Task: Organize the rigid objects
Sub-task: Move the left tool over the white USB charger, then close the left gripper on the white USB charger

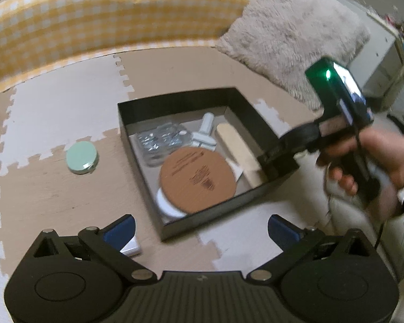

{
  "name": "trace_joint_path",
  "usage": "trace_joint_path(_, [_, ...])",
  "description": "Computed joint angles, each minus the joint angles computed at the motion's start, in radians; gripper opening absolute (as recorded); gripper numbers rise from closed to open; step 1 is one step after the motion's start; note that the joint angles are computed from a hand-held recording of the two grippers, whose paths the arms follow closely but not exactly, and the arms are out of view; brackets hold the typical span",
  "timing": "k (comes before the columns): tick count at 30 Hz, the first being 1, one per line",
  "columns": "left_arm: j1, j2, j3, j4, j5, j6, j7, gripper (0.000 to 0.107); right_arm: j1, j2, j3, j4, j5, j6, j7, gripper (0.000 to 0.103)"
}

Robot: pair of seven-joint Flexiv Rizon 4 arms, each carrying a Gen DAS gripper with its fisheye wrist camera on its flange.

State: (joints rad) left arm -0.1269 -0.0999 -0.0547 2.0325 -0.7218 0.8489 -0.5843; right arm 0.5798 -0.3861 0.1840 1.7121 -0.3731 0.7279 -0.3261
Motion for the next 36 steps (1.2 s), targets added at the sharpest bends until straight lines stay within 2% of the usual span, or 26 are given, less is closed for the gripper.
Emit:
trace_joint_path(3, [0.013,-0.006,0.012,0.003,0.058,0.001,0.074,0.103,0.000,0.000,0.000,0.001,0.000,0.000,0.001,0.008])
trace_joint_path(7, [0.029,-0.026,0.016,0.022,0.096,0.072,0.177,0.103,0.000,0.000,0.000,0.001,0.000,0.000,0.001,0.008])
trace_joint_path(9, [0.037,-0.046,0.016,0.024,0.109,0.104,0.194,0.103,0.000,0.001,0.000,0.001,0.003,0.000,0.002,0.008])
trace_joint_path(13, [0.054,-0.094,0.027,-0.015,0.185,0.091,0.036,0.103,-0.002,0.001,0.000,0.001,0.004,0.000,0.002,0.008])
trace_joint_path(17, [0.069,-0.125,0.021,-0.037,0.191,0.079,-0.111,0.103,-0.002,0.001,0.000,0.001,0.004,0.000,0.001,0.008])
trace_joint_path(24, [0.062,-0.164,0.015,-0.039,0.269,0.195,-0.232,0.103,0.002,-0.003,-0.001,-0.007,0.000,-0.012,-0.005,0.008])
trace_joint_path(29, [0.080,-0.175,0.034,-0.080,0.343,0.137,-0.321,0.103,0.001,-0.002,-0.001,-0.002,0.000,-0.004,-0.004,0.008])
trace_joint_path(32, [0.092,-0.179,0.030,-0.087,0.358,0.138,-0.324,0.103,0.000,-0.001,-0.001,-0.001,0.000,-0.003,-0.005,0.008])
trace_joint_path(36, [0.112,-0.181,-0.010,-0.059,0.301,0.208,-0.216,0.101,0.000,-0.001,-0.001,0.000,0.000,-0.004,-0.005,0.008])
